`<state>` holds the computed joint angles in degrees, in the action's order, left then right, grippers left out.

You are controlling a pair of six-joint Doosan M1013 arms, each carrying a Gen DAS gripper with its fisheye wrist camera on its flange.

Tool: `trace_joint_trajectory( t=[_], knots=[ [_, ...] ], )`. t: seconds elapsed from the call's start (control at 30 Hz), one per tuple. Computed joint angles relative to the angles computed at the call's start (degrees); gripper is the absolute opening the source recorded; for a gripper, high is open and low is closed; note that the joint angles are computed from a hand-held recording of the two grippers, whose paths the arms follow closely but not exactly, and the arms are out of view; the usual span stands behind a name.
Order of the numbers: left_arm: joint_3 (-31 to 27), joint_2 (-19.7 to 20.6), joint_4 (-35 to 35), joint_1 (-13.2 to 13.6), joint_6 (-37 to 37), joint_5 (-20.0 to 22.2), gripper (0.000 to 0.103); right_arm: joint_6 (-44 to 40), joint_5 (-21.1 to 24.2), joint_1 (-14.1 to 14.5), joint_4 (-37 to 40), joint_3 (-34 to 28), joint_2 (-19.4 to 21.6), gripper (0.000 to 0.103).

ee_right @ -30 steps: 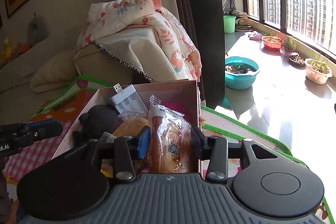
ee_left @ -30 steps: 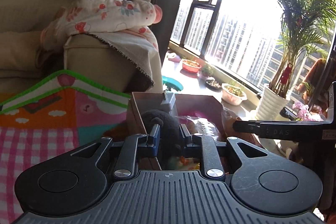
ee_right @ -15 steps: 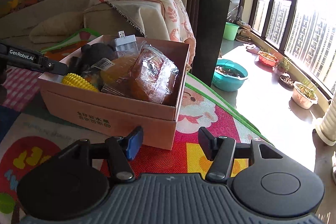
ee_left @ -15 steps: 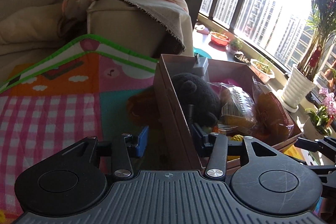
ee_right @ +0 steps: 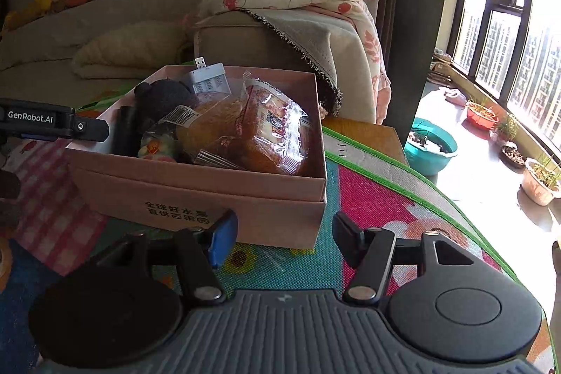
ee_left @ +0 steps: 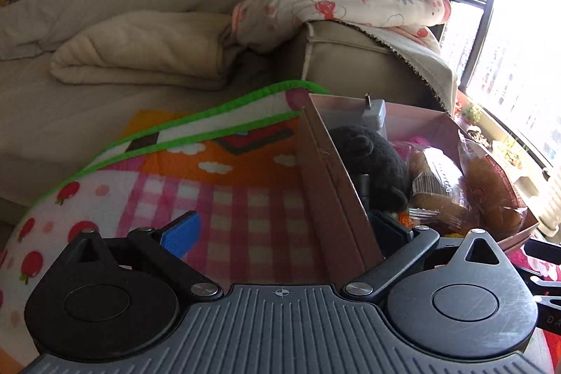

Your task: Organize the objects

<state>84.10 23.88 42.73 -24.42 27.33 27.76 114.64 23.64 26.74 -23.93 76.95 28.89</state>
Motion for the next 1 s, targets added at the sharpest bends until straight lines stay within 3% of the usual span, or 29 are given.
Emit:
trace_joint_trajectory(
  t=[0.07,0.13,0.17,0.27,0.3,0.37,0.53,0.6,0.67,0.73,0.87,1.0],
  knots=[
    [0.25,-0.19,1.54,-0.17,-1.30,-0.13,0.102,1.42,1.26,0.18,-0.59,0.33,-0.40,0.068],
    [2.07,-1.45,8.25,-1.07,-8.91,-0.34,0.102,4.97,0.94,0.50,-3.21,2.50,-1.84,0.096],
    [3.20,-2.22,12.16,-1.53,-12.68,-0.70,0.102,7.43,0.36,0.69,-4.97,3.99,-2.77,0.102],
    [8.74,-5.81,26.87,-3.68,-25.62,-2.82,0.102,9.38,0.40,1.59,-5.92,7.98,-5.33,0.103],
    [10.45,-6.89,28.32,-4.56,-26.65,-3.34,0.102,8.93,0.97,1.93,-5.23,8.84,-5.86,0.103],
    [12.69,-8.26,25.05,-5.83,-23.22,-4.26,0.102,8.01,1.87,2.56,-3.89,10.15,-6.56,0.103],
    [14.94,-8.24,19.64,-9.61,-18.30,1.53,0.102,11.00,4.62,3.95,-7.37,10.48,-6.52,0.103],
    [13.68,-7.20,16.01,-9.94,-14.50,4.53,0.102,8.49,3.97,3.12,-2.34,10.29,-6.49,0.103],
    [12.14,-6.31,11.84,-9.82,-10.91,6.90,0.102,7.82,-0.41,2.02,-0.29,11.83,-6.93,0.103],
    [11.94,-6.02,12.56,-10.00,-11.90,7.75,0.103,10.13,-1.52,1.86,-1.44,12.20,-6.99,0.103],
    [12.01,-5.92,13.14,-10.28,-12.73,8.43,0.103,17.97,-0.03,3.14,-11.09,11.90,-6.48,0.103],
    [11.97,-5.88,13.09,-10.21,-12.88,8.34,0.103,17.03,-0.48,2.70,-8.59,11.72,-6.38,0.103]
  ],
)
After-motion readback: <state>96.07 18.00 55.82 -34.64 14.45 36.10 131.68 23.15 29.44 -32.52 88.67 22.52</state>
